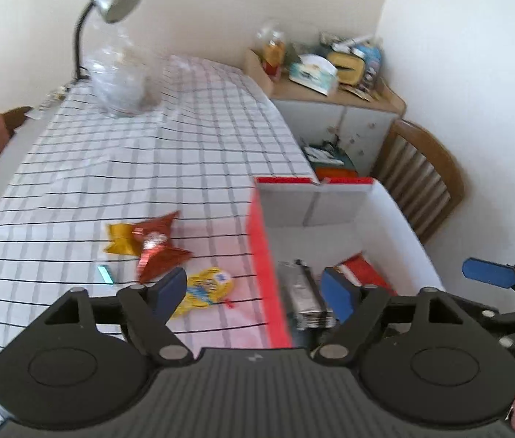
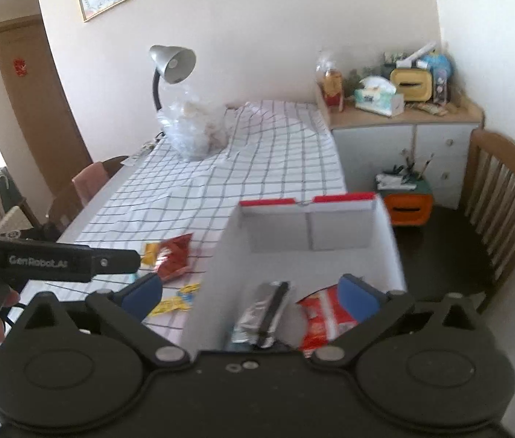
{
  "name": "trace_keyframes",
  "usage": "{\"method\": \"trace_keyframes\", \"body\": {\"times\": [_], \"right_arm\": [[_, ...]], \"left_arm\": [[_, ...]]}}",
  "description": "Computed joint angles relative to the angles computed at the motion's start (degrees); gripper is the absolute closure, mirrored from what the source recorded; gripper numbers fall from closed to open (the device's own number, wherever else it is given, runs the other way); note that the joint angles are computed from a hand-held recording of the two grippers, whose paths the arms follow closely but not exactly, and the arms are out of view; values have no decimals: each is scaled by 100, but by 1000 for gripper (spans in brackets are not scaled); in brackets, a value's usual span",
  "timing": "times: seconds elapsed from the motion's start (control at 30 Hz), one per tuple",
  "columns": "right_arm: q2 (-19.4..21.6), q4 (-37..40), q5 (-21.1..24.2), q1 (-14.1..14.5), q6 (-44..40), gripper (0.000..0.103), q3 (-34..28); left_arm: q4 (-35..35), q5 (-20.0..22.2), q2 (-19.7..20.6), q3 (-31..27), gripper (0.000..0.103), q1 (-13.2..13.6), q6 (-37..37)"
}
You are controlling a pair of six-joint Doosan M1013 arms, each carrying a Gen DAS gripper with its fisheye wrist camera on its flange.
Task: Organize snacks
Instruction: 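Move both tools back over the remaining snacks on the table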
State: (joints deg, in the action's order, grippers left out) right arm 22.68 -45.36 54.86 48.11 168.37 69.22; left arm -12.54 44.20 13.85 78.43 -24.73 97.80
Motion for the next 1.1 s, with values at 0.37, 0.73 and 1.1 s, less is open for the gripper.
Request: {"method": "trace_keyframes", "body": {"times": [0.37, 0.73, 1.1], "right_arm": [[687, -7, -155, 140, 89, 0, -815], [2091, 285, 1741, 156, -296, 0, -3123], [3470, 1159, 2682, -123, -1868, 6, -5589]], "left_arm": [[-184, -93, 10, 143, 19, 681, 266], [-517, 66, 443, -208, 19, 1230, 839], [-931, 229, 903, -552, 19, 1485, 1349]]}}
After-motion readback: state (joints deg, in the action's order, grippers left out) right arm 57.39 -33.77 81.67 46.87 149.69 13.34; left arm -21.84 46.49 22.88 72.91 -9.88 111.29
